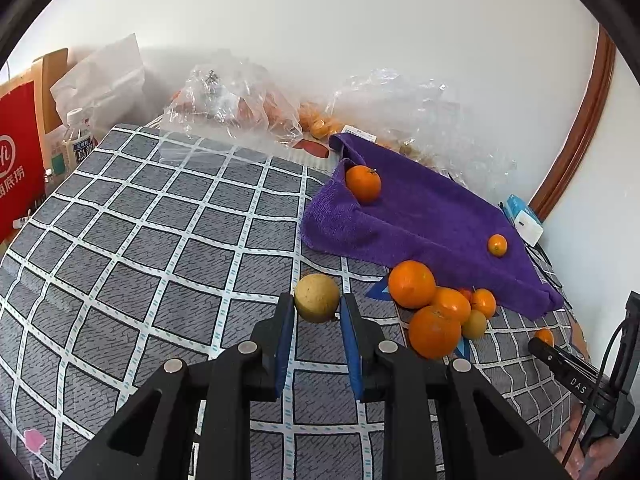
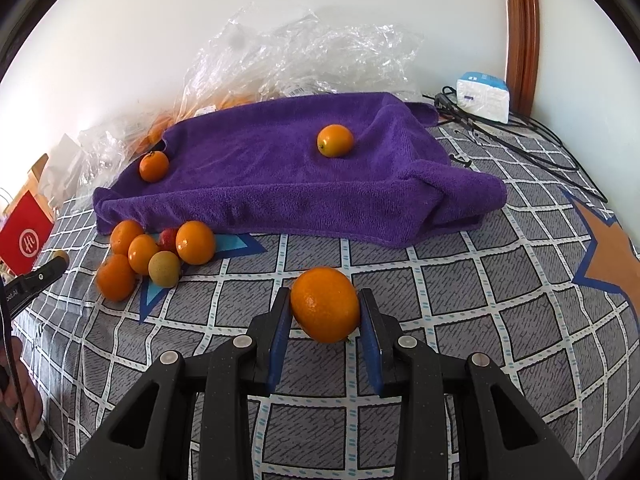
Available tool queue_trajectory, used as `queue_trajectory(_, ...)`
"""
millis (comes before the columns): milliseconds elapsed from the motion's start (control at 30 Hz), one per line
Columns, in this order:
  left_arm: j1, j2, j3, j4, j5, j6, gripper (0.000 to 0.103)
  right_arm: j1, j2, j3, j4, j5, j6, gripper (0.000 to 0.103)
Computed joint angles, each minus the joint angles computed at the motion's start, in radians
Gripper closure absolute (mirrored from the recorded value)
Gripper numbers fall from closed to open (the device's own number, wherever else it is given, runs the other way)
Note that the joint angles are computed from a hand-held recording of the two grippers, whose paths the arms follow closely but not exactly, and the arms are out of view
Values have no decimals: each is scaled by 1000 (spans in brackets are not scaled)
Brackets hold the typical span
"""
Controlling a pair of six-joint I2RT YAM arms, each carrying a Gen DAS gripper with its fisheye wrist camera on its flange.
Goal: Organize fruits
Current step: 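Lift the orange with the right tool while the left tool lifts the yellow-green fruit, then carry the orange over the purple towel with the right tool while the left tool carries the yellow-green fruit there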
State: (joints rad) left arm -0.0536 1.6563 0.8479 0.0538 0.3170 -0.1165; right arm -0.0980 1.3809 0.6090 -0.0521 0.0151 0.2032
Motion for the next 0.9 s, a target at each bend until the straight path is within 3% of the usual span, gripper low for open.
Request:
queue_trajectory(400, -29, -48, 124, -152, 17, 15, 80, 31, 2, 106, -75, 23, -14, 70)
queue_trajectory(900, -129, 129, 451, -260, -40, -1, 80, -2, 129, 305, -98, 11, -15, 70)
